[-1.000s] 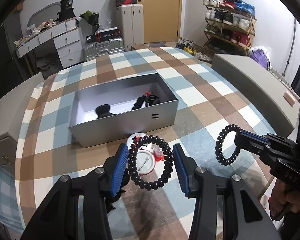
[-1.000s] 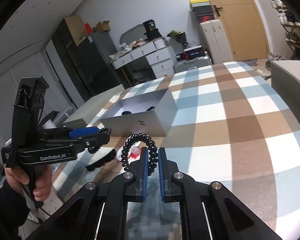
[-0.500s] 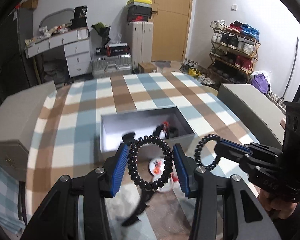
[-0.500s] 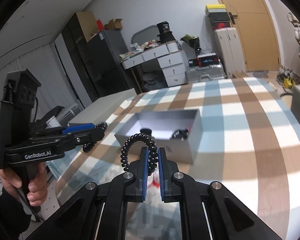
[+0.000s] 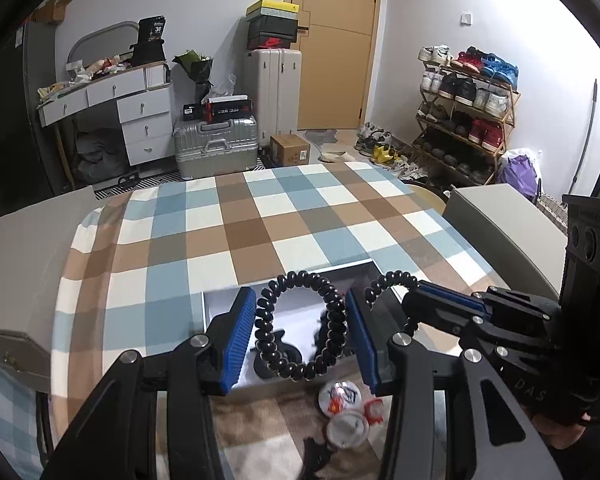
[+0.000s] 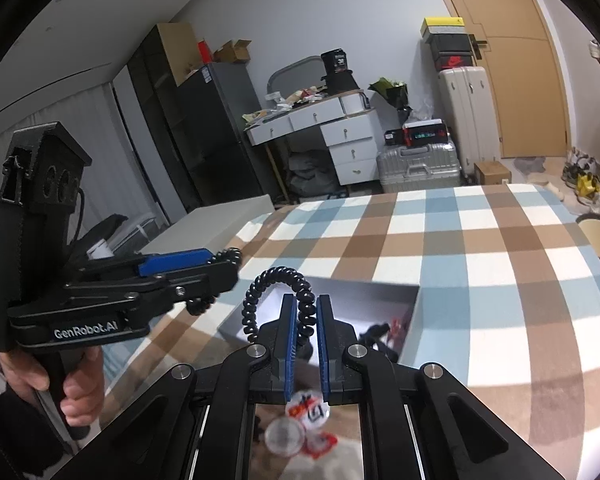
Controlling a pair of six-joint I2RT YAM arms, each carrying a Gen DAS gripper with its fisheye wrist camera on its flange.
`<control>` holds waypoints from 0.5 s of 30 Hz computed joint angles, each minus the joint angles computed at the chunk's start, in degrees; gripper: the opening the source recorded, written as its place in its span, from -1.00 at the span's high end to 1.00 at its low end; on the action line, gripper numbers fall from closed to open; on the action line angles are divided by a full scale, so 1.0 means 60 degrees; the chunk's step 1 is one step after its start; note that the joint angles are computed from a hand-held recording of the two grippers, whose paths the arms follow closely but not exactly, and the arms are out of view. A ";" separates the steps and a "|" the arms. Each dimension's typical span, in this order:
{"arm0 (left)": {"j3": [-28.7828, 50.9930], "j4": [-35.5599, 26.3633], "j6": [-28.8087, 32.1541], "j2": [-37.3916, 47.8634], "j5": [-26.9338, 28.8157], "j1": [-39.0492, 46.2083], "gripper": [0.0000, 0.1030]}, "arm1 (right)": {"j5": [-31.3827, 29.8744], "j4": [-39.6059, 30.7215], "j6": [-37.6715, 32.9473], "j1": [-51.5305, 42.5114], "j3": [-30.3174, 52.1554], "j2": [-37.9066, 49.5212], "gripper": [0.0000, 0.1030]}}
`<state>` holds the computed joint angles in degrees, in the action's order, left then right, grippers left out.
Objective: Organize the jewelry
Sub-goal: 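Lower the bracelet and coil tie into the silver box and open both tools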
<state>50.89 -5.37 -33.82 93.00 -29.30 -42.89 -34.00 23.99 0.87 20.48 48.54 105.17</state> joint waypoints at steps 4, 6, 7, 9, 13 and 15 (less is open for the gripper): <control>-0.0022 0.0313 0.0071 0.0223 0.0392 0.0358 0.21 | 0.0844 -0.0093 -0.0256 0.0318 0.0396 0.0352 0.82; 0.0033 0.0351 0.0039 0.0433 0.0644 0.0567 0.21 | 0.1197 -0.0119 -0.0453 0.0491 0.0587 0.0587 0.82; 0.0042 0.0355 0.0025 0.0500 0.0747 0.0643 0.21 | 0.1119 -0.0217 -0.0454 0.0504 0.0736 0.0733 0.82; 0.0017 0.0477 0.0041 0.0615 0.0910 0.0759 0.21 | 0.1144 -0.0285 -0.0442 0.0555 0.0962 0.1014 0.82; -0.0036 0.0773 0.0058 0.0925 0.1243 0.0986 0.21 | 0.1287 -0.0421 -0.0453 0.0618 0.1297 0.1426 0.82; -0.0059 0.0928 0.0065 0.1097 0.1546 0.1131 0.21 | 0.1379 -0.0526 -0.0455 0.0653 0.1433 0.1588 0.82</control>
<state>50.53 0.20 -33.43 99.59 -20.02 -36.10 -25.72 20.83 -1.86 24.40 57.14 114.70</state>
